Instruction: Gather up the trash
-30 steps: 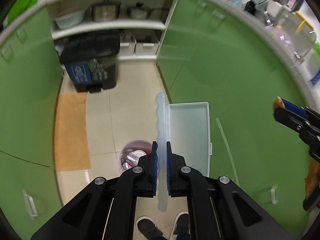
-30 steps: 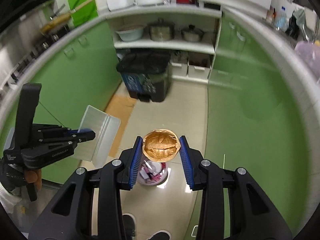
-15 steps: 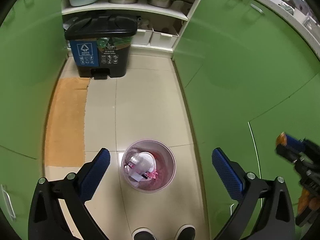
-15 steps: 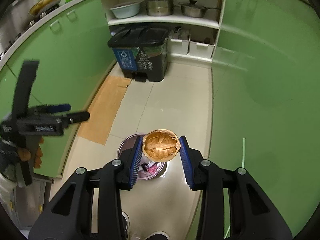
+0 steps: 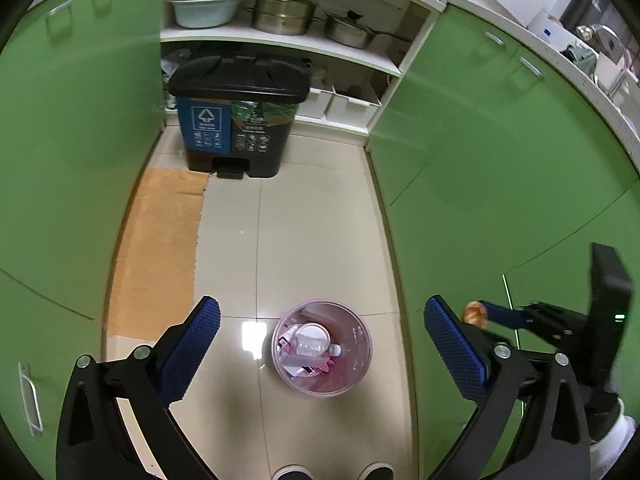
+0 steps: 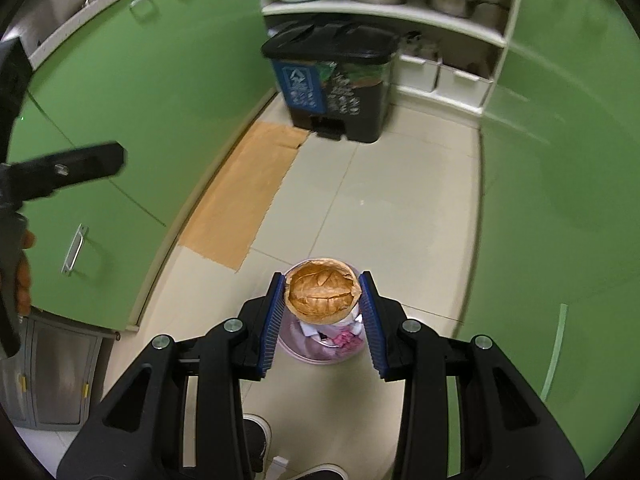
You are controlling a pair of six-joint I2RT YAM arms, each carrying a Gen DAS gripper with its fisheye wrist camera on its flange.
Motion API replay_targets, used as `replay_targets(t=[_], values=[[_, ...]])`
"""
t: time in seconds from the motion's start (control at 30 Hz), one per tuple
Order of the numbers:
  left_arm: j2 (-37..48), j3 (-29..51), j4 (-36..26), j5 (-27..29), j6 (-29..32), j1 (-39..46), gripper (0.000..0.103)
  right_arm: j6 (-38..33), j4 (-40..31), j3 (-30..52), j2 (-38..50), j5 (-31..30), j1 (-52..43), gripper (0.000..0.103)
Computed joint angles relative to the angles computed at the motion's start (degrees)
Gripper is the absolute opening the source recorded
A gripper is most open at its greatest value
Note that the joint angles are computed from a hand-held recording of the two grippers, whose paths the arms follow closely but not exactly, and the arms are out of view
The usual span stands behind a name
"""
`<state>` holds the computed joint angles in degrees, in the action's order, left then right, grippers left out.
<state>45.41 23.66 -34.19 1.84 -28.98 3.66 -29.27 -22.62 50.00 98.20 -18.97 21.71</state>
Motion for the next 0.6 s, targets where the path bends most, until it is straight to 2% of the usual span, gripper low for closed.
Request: replay_targets(t=[0.03, 0.07, 0.1, 0.13, 0.23, 0.37, 0.5, 0.6], values=[[-0.34, -0.47, 0.21, -0.09, 0.27, 0.46, 0.098, 0.46, 1.42, 0.21, 2.01, 0.37, 1.03, 0.039], [-1.19, -1.20, 0.18, 0.02, 0.77, 1.34, 0.098, 0.97, 2.51, 0.64, 3.93, 0.80, 1.82, 0.067], [-1.14, -1.65, 0.72, 0.50, 1.52, 2.57, 0.098, 1.63, 3.61, 0.90, 5.55, 1.50, 2.54, 0.087], [-1.48, -2.15, 0.98, 0.98, 2.13, 3.75, 0.098, 2.26, 5.31, 0.69, 6.74, 0.93, 2.80, 0.100], [-2.77, -3.04, 0.42, 1.16, 2.55, 4.88, 0.098, 3.43, 8.45, -0.05, 7.77, 2.41, 3.72, 0.100], [-4.50, -1.90, -2.50, -0.19, 1.05, 3.16, 0.098, 4.27, 7.48, 0.19, 6.28, 2.97, 3.67, 0.100], [-5.33, 2.24, -7.38, -1.95, -0.91, -0.24, 0.098, 4.22, 3.04, 0.69, 1.30, 2.59, 2.14, 0.100], [-5.03, 8.76, -13.53, -4.77, -4.45, -6.17, 0.098, 4.35, -5.37, 2.81, -6.10, 1.58, -0.43, 0.100]])
